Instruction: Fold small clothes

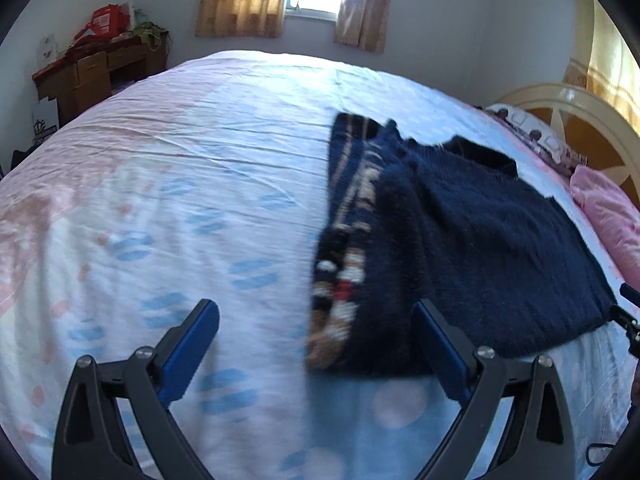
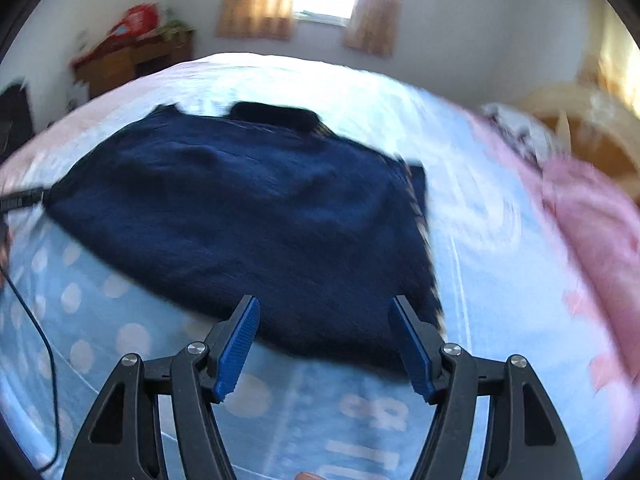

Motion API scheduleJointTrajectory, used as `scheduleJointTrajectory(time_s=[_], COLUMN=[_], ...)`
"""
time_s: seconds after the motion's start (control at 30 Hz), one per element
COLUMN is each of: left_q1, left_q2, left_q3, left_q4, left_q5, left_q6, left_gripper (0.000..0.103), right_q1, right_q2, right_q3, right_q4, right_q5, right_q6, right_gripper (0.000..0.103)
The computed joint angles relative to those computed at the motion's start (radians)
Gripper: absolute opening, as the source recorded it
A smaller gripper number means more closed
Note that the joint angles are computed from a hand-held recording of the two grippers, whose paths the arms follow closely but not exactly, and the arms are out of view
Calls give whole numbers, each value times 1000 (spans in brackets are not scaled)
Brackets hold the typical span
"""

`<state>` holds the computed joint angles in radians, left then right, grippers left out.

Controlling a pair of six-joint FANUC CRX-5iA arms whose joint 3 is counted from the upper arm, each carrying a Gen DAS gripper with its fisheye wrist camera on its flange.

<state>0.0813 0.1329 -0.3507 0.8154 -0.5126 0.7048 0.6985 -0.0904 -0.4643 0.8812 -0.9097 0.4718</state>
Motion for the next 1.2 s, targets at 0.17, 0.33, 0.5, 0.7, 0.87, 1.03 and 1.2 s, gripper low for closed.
scheduleJointTrajectory(time_s=[0.17,0.33,0.5,0.7,0.87,1.03,1.2], left_q1=[61,120,160,199,230,232,210], left_q2=[-3,13,27,40,65,105,175], left_q3=[8,30,51,84,123,169,229], left_q4=[-35,-42,-36,-11,22,32,140], left_q5=[-15,-57,-93,-173,-235,-248,-313], left_q6=[36,90,118,98,82,77,-21], left_gripper=[99,99,99,99,99,99,99], right_q1=[38,76,114,140,148,120,136], right_q2=[98,222,334,458,547,555,558], right_q3=[91,189,295,417,486,491,468], right_q4=[17,56,49,66,135,132,191], right_q5=[77,147,197,237,173,199,207], right_q6=[104,173,256,285,263,218,214], right_gripper=[67,67,67,67,67,67,29])
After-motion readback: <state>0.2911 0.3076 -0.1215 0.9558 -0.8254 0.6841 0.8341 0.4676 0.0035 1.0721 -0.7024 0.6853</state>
